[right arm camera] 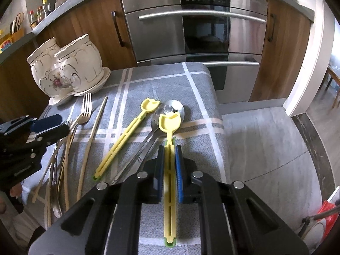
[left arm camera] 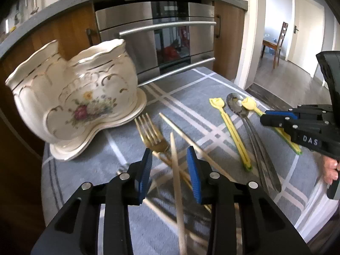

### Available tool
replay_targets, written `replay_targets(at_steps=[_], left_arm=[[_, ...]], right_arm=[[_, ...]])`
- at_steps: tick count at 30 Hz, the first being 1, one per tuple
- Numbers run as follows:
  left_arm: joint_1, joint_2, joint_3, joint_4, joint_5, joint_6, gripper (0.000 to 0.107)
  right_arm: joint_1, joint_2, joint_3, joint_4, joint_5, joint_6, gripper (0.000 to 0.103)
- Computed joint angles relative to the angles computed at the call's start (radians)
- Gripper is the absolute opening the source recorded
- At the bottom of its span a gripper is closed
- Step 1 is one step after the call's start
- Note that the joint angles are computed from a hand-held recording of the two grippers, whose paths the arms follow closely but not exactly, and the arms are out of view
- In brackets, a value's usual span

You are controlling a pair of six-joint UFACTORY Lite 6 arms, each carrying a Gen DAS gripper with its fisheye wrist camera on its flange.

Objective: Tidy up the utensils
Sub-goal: 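Grasp a wooden chopstick with the left tool while the right tool grasps the yellow-handled utensil, then lower the chopstick into a holder cup with the left tool while the right tool lowers the yellow utensil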

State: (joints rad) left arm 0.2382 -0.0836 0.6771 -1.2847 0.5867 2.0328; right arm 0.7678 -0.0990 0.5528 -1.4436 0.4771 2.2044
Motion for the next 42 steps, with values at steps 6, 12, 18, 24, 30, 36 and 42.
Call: replay_targets(at_steps=[6,12,18,24,30,36,42], left_arm=[[-0.062,-0.004,-0.015,-0.063,-0.025,0.057,0.034],[-0.127,0.055,0.003,-0.108,-0.127,0.079,0.020],[-0.102,0.064,0.023,-0.113,-0.098,0.075,0.007],[0.015,-0.024,0.028,-0.044,0.088,-0.003,0.006],[0.170,-0.093,0.059,0.015,0.295,-0.059,0.006],[0.326,-0.124,0.096,0.042,0.475,-0.073,0.006],[0.493,-0.103,0.176,0.064,0.660,-0.081,0.006]], right_arm=[[0.017,-0.003,-0.001,-0.004,0.019,0.012,0.010],[0.017,-0.016,-0.010,-0.005,0.023,0.011,0.010],[0.023,-0.032,-0.024,-0.045,0.028,0.058,0.010],[0.042,-0.061,-0.041,-0.104,0.049,0.128,0.010],[0.099,-0.054,-0.031,-0.168,0.108,0.209,0.010],[0.186,-0.016,0.011,-0.197,0.202,0.239,0.010],[0.229,-0.002,0.066,-0.234,0.242,0.256,0.010]])
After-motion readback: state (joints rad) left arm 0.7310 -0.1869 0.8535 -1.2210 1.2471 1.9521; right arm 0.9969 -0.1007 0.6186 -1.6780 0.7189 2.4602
